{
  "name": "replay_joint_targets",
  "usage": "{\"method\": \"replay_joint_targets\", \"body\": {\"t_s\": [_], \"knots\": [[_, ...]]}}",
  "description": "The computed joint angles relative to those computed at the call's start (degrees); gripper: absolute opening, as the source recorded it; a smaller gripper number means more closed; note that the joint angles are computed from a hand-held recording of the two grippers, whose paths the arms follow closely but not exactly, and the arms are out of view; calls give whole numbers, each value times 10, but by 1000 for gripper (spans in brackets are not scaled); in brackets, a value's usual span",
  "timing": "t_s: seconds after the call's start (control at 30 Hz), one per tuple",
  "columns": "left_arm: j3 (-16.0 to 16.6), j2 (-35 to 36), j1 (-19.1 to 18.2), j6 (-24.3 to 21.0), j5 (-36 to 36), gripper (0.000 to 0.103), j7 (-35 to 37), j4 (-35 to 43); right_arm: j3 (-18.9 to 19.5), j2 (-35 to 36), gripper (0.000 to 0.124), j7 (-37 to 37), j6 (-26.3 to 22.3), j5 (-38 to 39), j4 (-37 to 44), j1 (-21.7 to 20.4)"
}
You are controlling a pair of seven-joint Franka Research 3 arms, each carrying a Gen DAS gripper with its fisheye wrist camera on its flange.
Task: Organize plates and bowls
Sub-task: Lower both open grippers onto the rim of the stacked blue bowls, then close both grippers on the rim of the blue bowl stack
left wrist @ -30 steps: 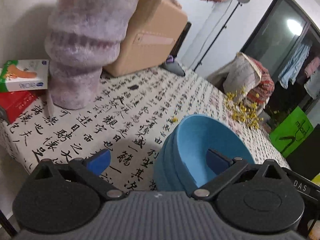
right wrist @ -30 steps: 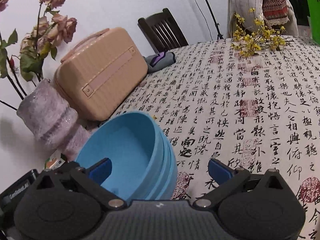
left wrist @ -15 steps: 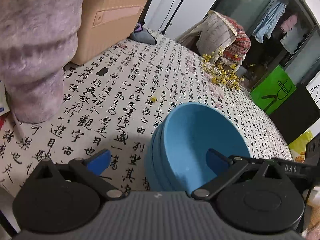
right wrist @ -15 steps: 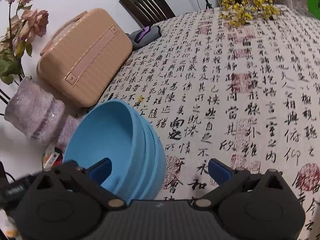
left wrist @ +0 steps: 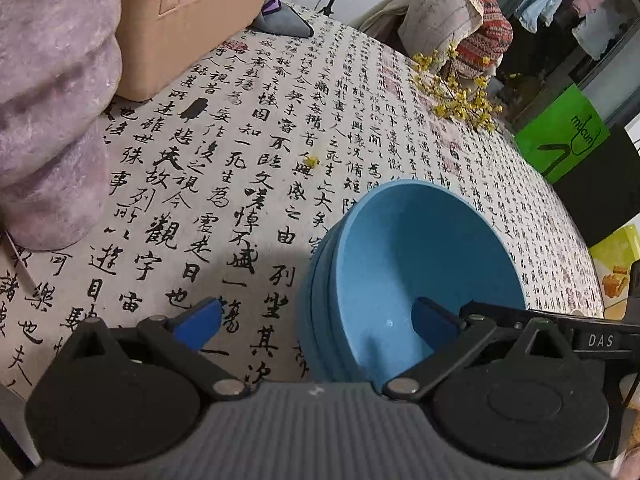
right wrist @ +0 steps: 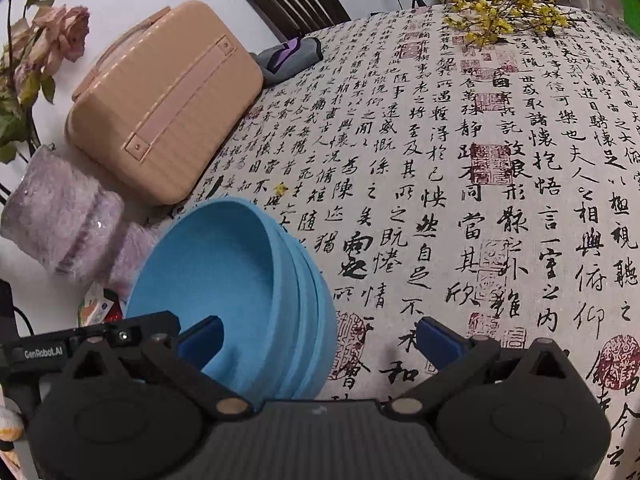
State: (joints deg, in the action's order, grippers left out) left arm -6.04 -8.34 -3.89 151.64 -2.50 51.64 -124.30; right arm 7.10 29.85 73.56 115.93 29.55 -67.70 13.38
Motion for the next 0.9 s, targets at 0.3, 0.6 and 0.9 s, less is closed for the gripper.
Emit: {"method": "replay_joint_targets", "body": {"t_s": [0.3,0.6,0.9], "knots": [[0,13,-5,-1,-30,101,14,8,-2,30,80,19,-52,-30,54,14],[-4,21,-4,-18,-40,73,3,14,-4,57,57,58,-81,-45,97,26],[-9,33,-8,-36,-50,53,16,30,-6,93,44,93,-123,-65,154,30]]}}
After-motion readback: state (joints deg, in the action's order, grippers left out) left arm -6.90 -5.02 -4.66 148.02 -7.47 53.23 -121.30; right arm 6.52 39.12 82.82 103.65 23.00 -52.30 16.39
